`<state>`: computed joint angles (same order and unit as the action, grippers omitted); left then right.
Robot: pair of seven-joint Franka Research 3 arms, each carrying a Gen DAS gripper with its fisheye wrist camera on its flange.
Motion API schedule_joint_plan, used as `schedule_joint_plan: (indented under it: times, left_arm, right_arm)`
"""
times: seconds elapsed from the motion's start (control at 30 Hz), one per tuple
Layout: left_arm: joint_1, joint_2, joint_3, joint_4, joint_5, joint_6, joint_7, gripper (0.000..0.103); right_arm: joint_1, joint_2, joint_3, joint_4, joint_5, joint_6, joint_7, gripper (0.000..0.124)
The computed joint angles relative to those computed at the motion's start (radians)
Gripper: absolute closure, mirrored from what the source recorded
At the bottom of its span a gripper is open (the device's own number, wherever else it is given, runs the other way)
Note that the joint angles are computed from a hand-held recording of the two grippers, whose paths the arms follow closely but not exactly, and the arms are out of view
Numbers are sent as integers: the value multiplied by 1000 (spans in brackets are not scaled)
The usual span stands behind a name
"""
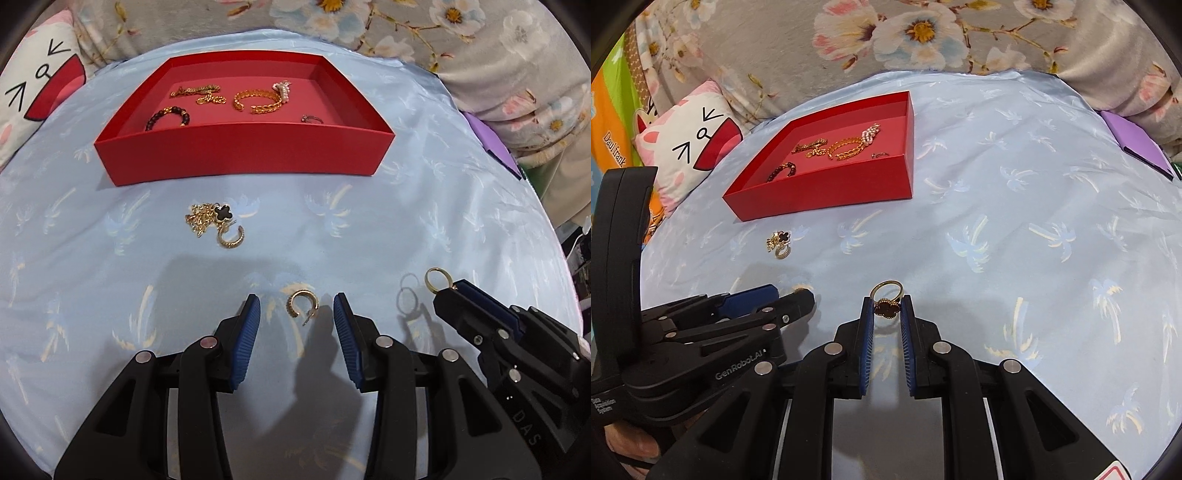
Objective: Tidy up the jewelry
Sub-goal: 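Grasp the gold hoop earring with the left tool while the right tool holds the red-stone ring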
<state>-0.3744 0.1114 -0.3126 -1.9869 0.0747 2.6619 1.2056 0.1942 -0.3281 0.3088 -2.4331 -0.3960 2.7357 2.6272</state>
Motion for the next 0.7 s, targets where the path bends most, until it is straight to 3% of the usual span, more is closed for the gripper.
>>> schedule_joint_plan:
  times: [0.27, 0.47, 0.53, 0.7]
  left_arm:
    - [-18, 8, 11, 6, 111, 0, -72, 66]
    - [-18, 0, 17, -8, 159, 10, -113, 81]
    - [-15, -4, 17, -15, 165, 16, -115, 85]
    - [2, -21, 9, -43, 101, 43, -57, 86]
  right_arm:
    - [-3, -6, 0, -10, 5, 10, -1, 111]
    - [-5, -6, 1, -13, 10, 15, -4, 111]
    - [-5, -8, 3, -15, 11, 19, -3, 111]
    - [-6, -3, 9, -11, 5, 25, -3, 111]
